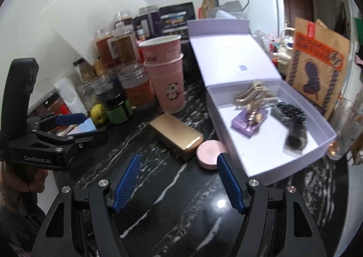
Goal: Organize rigid objects
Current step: 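Withdraw both open tools from the box toward the gold case and pink compact, then grasp the gold rectangular case with the right tool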
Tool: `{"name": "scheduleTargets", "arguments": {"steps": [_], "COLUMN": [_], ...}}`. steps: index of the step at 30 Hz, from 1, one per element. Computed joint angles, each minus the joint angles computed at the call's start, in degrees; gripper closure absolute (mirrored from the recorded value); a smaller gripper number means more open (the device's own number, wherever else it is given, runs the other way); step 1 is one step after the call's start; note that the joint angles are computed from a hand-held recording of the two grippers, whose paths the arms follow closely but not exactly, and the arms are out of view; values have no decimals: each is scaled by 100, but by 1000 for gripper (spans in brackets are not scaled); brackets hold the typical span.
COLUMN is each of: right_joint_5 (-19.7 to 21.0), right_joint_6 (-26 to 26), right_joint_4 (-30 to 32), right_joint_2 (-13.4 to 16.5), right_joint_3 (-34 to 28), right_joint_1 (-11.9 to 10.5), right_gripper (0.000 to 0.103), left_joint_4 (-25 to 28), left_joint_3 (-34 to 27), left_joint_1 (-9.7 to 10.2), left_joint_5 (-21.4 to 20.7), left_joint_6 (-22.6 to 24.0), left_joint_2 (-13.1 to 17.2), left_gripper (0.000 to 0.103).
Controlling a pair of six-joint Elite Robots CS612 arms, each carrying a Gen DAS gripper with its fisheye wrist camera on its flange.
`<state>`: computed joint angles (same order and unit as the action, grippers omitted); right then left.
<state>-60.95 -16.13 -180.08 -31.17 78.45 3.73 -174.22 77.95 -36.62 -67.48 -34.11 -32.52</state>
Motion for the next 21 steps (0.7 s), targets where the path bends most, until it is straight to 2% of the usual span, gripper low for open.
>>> {"name": "scheduleTargets", "arguments": {"steps": [2,6,12,18,21], "right_joint_5": [45,-161,-299,-300,-477], "right_joint_6": [-211,-437,-796,-1146,-1258], "right_joint_4": [234,538,842,1620,1837], "right_joint_2": [59,189,403,642,777], "right_joint_3": [-115,-381,-848,-1458,-1749], "right_joint_1": [31,125,230,326,381], "right_gripper": [32,32,32,32,32], "left_joint_4": [109,160,157,282,205], "left_joint_3": [13,38,21,-103,-122], "left_joint_1": [-4,2,111,203,247], "left_joint_5": [116,227,5,-75,-186], "left_joint_6": [-40,-39,-197,-280,-380], "left_joint_2": [7,31,84,173,206], "left_gripper": [1,1,1,1,1]}}
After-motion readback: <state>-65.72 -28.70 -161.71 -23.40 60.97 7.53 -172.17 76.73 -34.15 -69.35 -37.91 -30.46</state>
